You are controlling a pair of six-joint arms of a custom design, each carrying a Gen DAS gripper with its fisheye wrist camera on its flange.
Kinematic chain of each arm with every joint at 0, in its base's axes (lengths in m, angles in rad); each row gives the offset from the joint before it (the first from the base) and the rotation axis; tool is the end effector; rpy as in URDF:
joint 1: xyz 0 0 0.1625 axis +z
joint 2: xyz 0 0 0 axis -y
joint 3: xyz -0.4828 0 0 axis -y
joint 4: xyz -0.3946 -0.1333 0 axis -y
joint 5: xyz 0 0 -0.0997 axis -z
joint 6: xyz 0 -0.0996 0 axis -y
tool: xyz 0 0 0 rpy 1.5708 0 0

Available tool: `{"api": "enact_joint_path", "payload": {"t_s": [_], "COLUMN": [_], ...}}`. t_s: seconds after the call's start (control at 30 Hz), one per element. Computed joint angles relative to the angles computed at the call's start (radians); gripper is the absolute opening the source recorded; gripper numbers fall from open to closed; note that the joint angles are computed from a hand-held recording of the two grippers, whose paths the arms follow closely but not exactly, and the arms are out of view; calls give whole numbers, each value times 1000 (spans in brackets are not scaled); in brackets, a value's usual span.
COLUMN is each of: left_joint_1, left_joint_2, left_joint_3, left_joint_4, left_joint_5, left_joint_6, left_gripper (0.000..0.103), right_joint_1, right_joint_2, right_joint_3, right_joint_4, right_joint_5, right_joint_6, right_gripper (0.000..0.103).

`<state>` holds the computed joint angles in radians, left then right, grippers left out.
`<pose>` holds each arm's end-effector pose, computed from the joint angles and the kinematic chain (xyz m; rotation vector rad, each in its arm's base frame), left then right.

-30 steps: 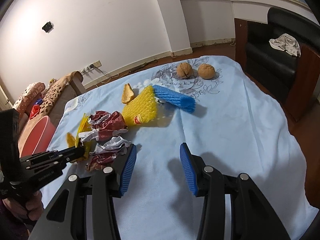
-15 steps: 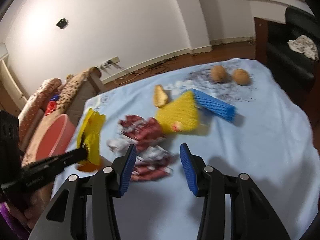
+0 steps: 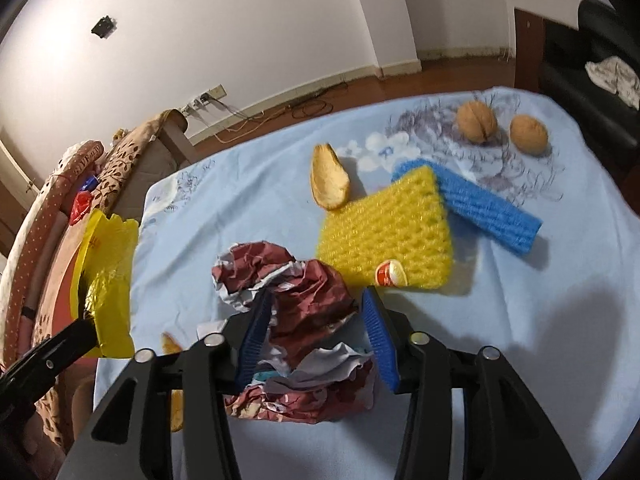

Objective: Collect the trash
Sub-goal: 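Carry the yellow wrapper and foil wrappers toward the pink bucket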

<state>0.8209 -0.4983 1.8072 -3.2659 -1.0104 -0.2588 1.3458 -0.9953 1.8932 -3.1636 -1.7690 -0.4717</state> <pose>-0.3070 -0.6029 -0.0285 0.5112 2.6676 -0.8414 -0.0337 -0.6568 0.2478 0.2280 -2.6028 0.8002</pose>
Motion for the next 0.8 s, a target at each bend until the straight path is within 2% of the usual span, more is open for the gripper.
{"api": "enact_joint_path", "payload": {"t_s": [0.13, 0.4, 0.57, 0.8], "left_joint_1": [2, -4, -12, -31], "left_joint_2": [-5, -15, -29, -56], "left_joint_3": [9, 30, 53, 104], "left_joint_4": [-7, -35, -63, -127], "left_joint_5": [0, 18, 40, 125], "left_joint_6": [-7, -12, -20, -24], "left_gripper": [9, 9, 9, 9], "right_joint_1": [-5, 20, 51, 111], "right_joint_2": [-2, -35, -54, -36], "right_joint_3": [15, 75, 96, 103], "right_joint_4": [-35, -165, -174, -183], "right_joint_5": [13, 39, 49, 54], "right_joint_6": [-14, -69, -97, -138], "right_gripper": [31, 29, 29, 30]}}
